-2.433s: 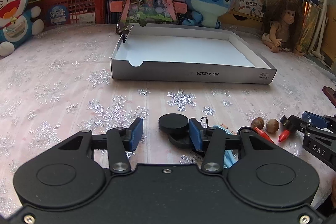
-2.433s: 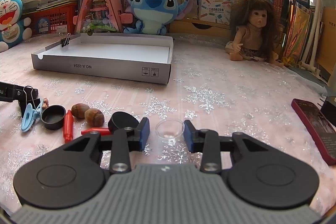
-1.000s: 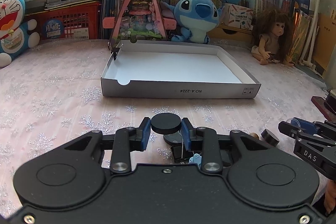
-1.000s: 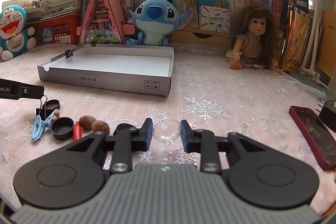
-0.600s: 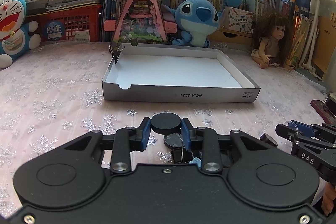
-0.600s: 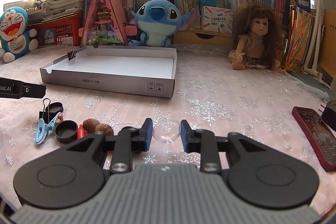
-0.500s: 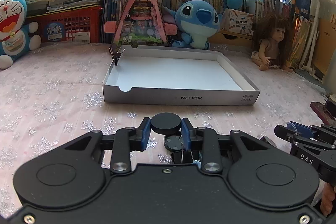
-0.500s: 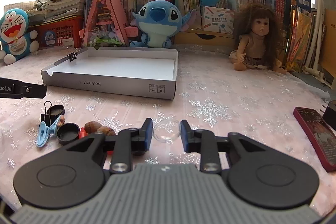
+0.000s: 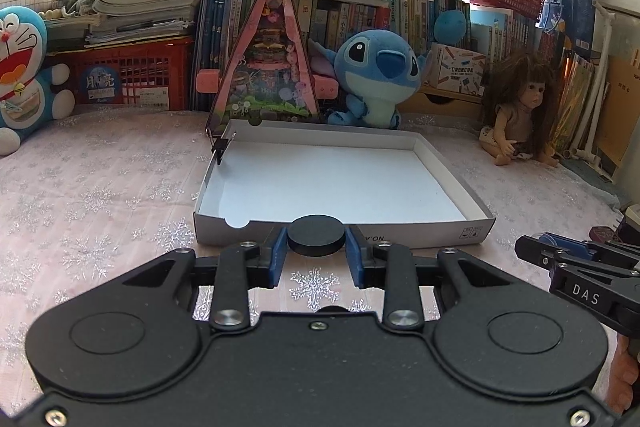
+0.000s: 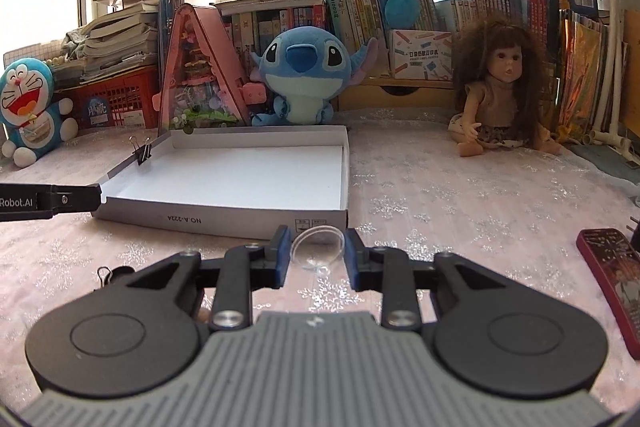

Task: Organize rigid objects
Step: 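Lift the black disc with the left tool while the right tool carries the clear cup toward the tray, then lower and release the black disc in the tray while the right tool releases the clear cup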

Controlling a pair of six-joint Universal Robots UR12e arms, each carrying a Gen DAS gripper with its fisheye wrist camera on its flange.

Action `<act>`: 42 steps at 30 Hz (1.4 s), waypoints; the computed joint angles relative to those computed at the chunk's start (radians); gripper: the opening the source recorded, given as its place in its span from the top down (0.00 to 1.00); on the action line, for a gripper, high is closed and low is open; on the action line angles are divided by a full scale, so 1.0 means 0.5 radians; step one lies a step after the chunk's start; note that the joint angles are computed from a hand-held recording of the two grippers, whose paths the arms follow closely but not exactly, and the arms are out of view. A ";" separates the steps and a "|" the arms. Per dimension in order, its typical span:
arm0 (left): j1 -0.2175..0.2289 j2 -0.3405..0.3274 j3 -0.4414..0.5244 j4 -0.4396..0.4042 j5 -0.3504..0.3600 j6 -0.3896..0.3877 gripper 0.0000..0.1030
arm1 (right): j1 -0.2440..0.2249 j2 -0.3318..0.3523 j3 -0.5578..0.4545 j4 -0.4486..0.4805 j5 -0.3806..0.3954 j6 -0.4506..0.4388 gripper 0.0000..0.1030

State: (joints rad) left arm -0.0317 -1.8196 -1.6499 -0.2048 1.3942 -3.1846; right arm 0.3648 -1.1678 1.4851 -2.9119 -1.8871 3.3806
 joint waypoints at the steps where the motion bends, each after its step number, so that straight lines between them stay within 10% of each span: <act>1: 0.000 -0.008 0.016 -0.006 0.001 -0.006 0.71 | -0.004 0.006 -0.015 0.008 0.013 0.009 0.68; 19: 0.052 -0.224 0.382 -0.334 -0.121 -0.263 0.71 | -0.074 0.144 -0.281 0.166 0.178 0.021 0.68; 33: 0.029 -0.581 0.949 -0.760 0.161 -0.432 0.71 | -0.147 0.360 -0.627 0.370 0.407 0.157 0.68; 42: -0.035 -0.646 1.011 -0.794 0.234 -0.265 0.71 | -0.161 0.492 -0.787 0.487 0.404 0.189 0.68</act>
State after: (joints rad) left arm -0.0494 -2.1426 -1.1442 -0.6020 1.5113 -3.3172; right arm 0.2842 -0.9218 1.0917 -2.6682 -1.6853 3.4752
